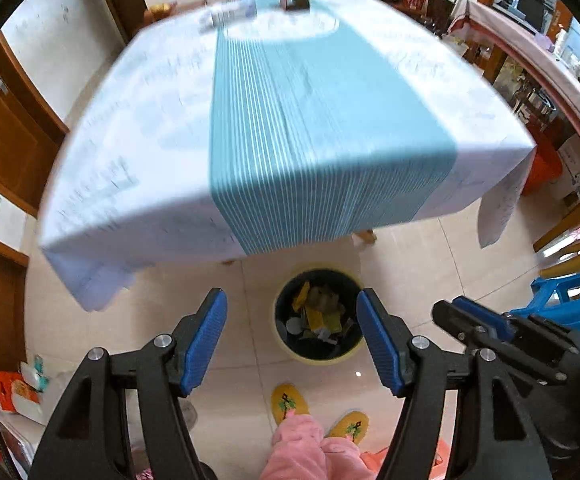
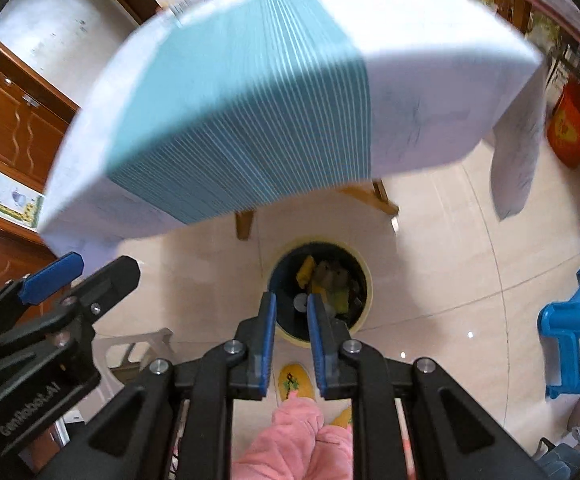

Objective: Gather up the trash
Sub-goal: 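Move both open tools back over the table toward the carton and red bag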

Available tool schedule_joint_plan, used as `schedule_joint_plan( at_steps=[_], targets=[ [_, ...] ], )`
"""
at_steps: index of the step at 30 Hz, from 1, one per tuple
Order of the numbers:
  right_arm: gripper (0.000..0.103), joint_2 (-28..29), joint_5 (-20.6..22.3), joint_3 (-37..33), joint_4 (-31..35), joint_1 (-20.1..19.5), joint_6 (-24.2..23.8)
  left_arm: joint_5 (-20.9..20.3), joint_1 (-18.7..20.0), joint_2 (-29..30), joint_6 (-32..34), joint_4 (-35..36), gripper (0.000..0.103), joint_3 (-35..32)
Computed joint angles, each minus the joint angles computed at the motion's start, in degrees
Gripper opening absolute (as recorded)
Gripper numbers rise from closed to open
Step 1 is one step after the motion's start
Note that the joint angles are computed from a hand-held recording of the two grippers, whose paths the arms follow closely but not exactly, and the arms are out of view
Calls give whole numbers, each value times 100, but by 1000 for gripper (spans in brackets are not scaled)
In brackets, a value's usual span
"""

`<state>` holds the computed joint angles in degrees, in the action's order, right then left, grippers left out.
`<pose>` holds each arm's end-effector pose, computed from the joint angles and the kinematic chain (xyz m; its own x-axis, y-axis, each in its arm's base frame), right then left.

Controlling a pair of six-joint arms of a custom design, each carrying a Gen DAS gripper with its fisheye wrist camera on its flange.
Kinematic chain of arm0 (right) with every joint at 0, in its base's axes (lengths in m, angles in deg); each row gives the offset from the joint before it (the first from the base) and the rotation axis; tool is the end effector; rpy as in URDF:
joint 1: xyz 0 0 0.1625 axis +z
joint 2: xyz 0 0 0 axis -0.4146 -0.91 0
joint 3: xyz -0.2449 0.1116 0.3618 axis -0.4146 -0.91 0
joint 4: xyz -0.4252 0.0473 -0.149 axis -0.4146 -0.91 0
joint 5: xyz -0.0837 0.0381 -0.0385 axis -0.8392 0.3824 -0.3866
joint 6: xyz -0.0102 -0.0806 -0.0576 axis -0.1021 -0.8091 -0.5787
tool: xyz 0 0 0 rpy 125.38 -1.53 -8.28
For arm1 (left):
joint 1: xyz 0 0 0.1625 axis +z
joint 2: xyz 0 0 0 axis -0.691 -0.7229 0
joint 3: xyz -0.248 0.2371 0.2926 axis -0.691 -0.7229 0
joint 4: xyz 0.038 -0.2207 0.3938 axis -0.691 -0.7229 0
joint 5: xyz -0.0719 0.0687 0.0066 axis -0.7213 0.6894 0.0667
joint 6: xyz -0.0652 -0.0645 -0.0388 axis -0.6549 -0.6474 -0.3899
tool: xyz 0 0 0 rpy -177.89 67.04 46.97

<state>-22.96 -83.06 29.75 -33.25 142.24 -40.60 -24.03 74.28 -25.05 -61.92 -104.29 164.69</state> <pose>0.3496 -0.4915 0.3267 -0.8876 0.0090 0.4605 -0.1282 0.9555 -0.2658 -0.4366 -0.4916 0.2751 -0.6608 0.0516 -0.7488 0.3258 0.9185 -0.2242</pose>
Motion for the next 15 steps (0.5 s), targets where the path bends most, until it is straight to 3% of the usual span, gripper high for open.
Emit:
schedule_joint_plan(
  at_steps=[5, 15],
  targets=[
    [16, -98, -65, -479, 180, 298, -79, 234, -285, 137, -262, 854, 66, -786],
    [20, -74, -317, -1250, 8, 703, -444, 836, -662, 545, -455, 1817, 66, -2135]
  ],
)
